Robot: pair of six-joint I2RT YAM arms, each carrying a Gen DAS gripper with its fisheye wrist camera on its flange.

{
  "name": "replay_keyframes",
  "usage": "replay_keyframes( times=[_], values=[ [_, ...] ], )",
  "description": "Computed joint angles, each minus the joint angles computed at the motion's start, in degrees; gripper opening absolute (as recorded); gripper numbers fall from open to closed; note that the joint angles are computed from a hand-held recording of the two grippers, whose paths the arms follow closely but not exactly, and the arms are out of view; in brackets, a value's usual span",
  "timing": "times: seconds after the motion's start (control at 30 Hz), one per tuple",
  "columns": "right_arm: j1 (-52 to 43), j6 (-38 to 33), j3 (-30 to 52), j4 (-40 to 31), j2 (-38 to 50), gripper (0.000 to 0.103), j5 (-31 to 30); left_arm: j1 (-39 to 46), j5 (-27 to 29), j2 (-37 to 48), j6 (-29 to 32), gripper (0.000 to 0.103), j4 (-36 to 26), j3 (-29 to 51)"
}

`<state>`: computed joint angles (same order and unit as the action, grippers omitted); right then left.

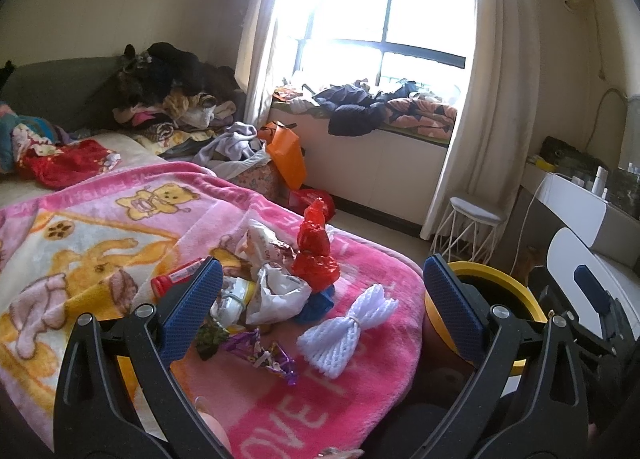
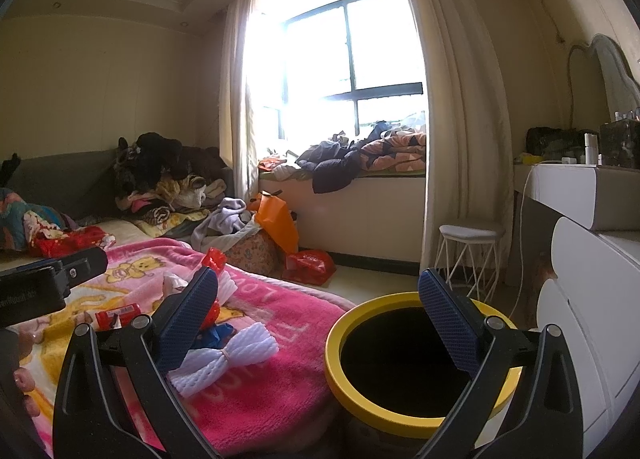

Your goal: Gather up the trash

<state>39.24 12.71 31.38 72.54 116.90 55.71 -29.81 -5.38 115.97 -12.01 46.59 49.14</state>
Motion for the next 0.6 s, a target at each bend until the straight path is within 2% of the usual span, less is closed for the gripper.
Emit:
replay_keyframes(
  times=[0.13,0.27,0.6],
  values=[
    [-0.3,0.0,0.4,-0.4,0.6,0.098,-1.0,0.3,0.6,0.6,-0.6,0.092,-1.0,1.4],
    [-0.6,1.6,1.0,-3.8,-0.2,0.098,-2.5,0.6,0.5,1.4,-1.3,0.092,-3.4,3.6],
    [-2.8,4.3,8.0,-17.1,-1.1,0.098,-9.5,2.7,-0.9,3.1,-2.7,0.092,-8.5,8.7]
  ],
)
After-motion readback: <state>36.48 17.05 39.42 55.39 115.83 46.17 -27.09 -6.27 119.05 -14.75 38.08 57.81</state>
